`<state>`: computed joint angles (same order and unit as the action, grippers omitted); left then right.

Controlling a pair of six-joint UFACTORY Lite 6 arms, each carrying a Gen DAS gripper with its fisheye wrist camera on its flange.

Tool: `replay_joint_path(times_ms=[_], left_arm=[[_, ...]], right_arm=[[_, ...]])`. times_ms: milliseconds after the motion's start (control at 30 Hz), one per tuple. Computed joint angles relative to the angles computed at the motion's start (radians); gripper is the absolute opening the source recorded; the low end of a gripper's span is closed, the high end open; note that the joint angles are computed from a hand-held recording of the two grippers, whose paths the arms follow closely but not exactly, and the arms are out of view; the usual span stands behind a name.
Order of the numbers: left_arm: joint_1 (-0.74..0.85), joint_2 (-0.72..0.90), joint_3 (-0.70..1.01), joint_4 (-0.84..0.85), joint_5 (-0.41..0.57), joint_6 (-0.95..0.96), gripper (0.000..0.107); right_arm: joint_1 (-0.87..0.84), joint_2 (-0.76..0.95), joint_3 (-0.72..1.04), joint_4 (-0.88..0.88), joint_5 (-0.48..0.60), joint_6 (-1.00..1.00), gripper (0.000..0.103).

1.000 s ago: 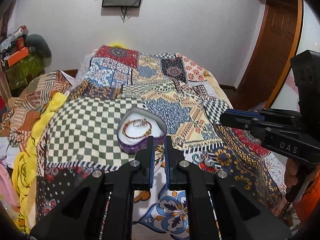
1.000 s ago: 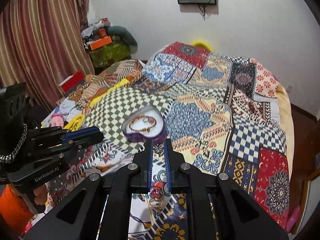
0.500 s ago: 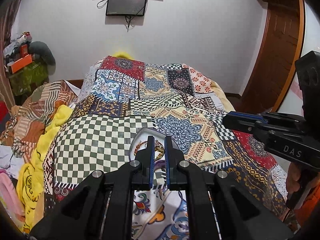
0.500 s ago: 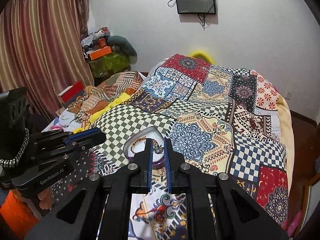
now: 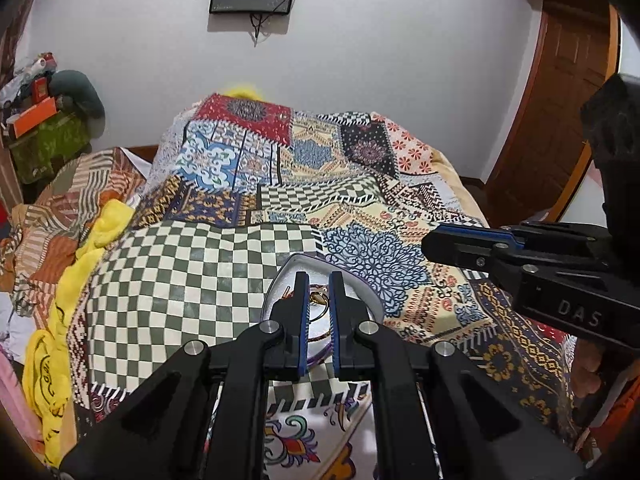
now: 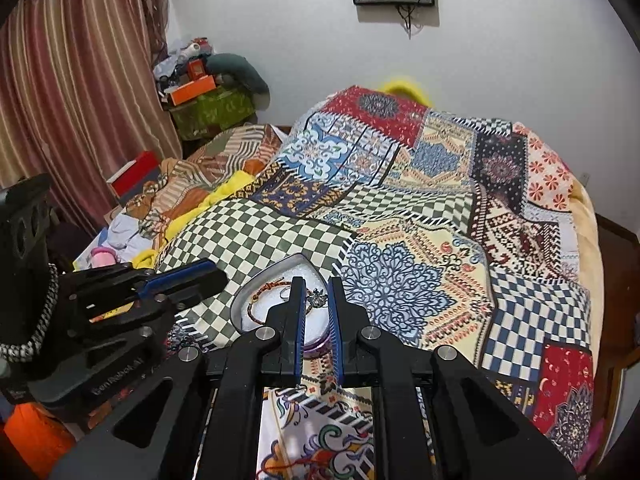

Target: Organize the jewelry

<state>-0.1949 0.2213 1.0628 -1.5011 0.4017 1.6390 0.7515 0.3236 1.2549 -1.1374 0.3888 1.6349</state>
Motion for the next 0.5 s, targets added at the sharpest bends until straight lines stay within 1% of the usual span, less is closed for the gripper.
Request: replay_joint_path(times_ms=[133, 267, 400, 500], left_arm=[[-0.011, 0.069, 0.049, 0.016, -0.012, -0.02, 0.007], [-0.014, 0.128, 0.092, 0.062, -0.008, -0.061, 0.007], [-0.011, 0.178, 0.135, 0.13, 0.003, -0.126, 0.007], [-0.003, 0.205, 0.16, 0.185, 0.034, -0.177, 0.007]], right_arm=[[-0.014, 0.047, 0.047, 0.07, -0.02, -0.079, 0.01], [-0.031, 0.106, 0.103, 0.19, -0.041, -0.203, 0.01], [-0.062, 0.164, 0.156, 0.401, -0.071, -0.402, 0.01], [-0.078, 0.206, 0.191, 0.537, -0.074, -0.537, 0.01]])
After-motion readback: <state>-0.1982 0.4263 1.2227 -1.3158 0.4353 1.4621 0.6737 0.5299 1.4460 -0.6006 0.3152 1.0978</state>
